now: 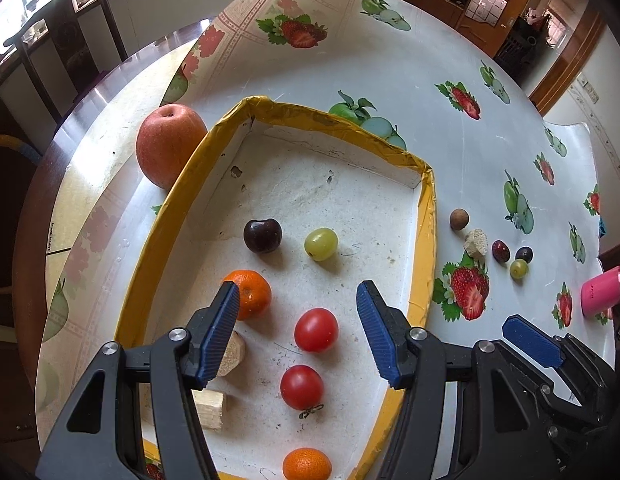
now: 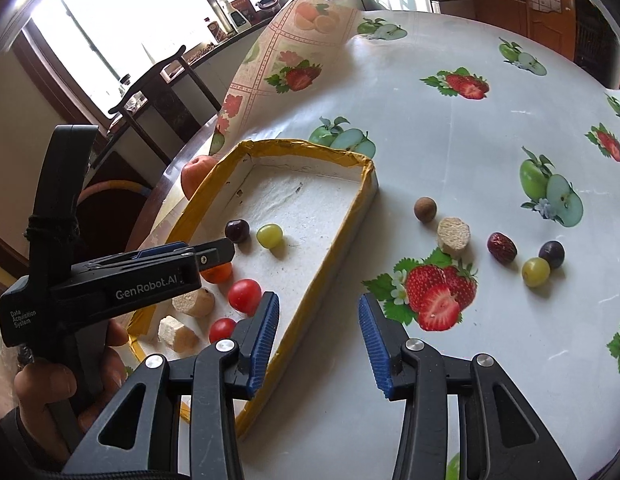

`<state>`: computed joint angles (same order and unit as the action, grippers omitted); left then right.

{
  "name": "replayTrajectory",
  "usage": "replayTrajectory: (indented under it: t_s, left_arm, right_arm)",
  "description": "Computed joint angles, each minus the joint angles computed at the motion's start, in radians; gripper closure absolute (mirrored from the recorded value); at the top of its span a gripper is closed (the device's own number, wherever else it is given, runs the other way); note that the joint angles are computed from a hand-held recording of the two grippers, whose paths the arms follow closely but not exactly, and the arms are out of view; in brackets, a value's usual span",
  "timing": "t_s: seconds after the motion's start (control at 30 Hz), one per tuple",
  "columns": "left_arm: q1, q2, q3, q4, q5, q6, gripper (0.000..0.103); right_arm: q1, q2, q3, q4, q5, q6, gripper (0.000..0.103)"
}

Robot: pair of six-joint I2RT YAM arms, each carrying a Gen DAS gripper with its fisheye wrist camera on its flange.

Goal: Organize fruits
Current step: 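Withdraw both open tools from the tray toward the remaining items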

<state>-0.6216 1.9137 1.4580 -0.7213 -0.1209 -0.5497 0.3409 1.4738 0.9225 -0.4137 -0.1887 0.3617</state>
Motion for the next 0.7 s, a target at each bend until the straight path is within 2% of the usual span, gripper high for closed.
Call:
replayTrajectory:
  t_s: [0.4,0.7]
  left_arm:
    - [-0.053,-0.065,-0.025,-0.008,-0.002,-0.024,0.043]
    - [-0.111,-0.056,0.018,-0.038,-0.005,-0.026,0.043]
  right_arm:
    - [-0.079,-0.208,-0.13,-0.077,-0.002,-0.012,0.059]
    - [-0.193,-0.32,-0.193,-0.137,-0.022,-0.05,0.059]
